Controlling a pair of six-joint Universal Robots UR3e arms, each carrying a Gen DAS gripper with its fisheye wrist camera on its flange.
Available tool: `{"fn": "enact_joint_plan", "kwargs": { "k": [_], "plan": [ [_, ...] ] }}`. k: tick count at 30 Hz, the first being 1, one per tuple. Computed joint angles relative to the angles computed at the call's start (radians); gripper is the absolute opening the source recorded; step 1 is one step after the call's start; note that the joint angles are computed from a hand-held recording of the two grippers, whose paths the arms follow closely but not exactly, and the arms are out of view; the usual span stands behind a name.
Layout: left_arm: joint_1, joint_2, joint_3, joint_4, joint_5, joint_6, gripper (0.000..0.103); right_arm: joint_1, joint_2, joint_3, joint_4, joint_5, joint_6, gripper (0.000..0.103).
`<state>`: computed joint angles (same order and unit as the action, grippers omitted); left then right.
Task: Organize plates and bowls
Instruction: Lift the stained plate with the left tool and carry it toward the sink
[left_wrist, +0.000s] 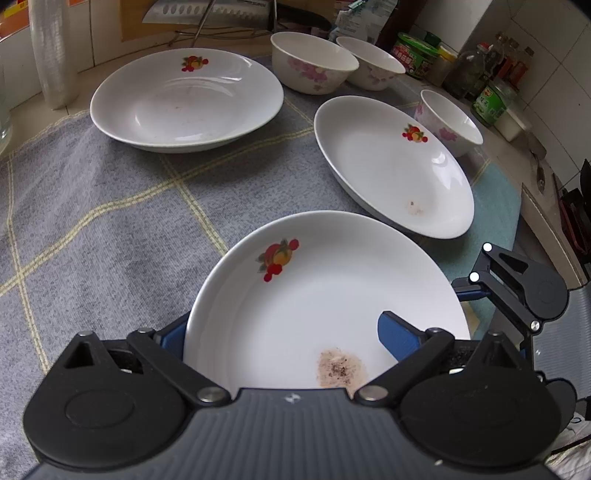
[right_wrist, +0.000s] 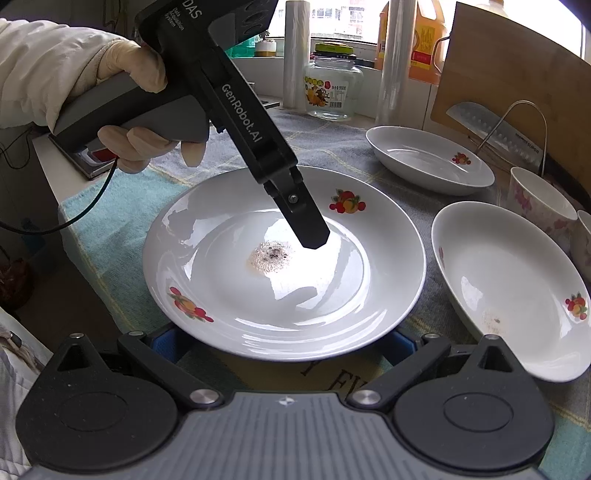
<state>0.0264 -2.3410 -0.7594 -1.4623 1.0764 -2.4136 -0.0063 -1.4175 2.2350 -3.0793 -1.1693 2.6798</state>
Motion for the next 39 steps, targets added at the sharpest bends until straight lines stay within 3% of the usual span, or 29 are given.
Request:
{"fn": "enact_joint_plan", "kwargs": {
  "k": [20, 39],
  "plan": [
    [0.047, 0.061, -0.072, 0.039, -0.029, 0.003, 0.099, 0.028, -0.001, -0.09, 0.09, -0.002, -0.01, 0.103],
    [0.156, 0.083, -0.08, 0.054, -0.042, 0.007, 0.099, 0.125, 0.183, -0.382, 0.185, 0.003, -0.008, 0.103]
  ]
}}
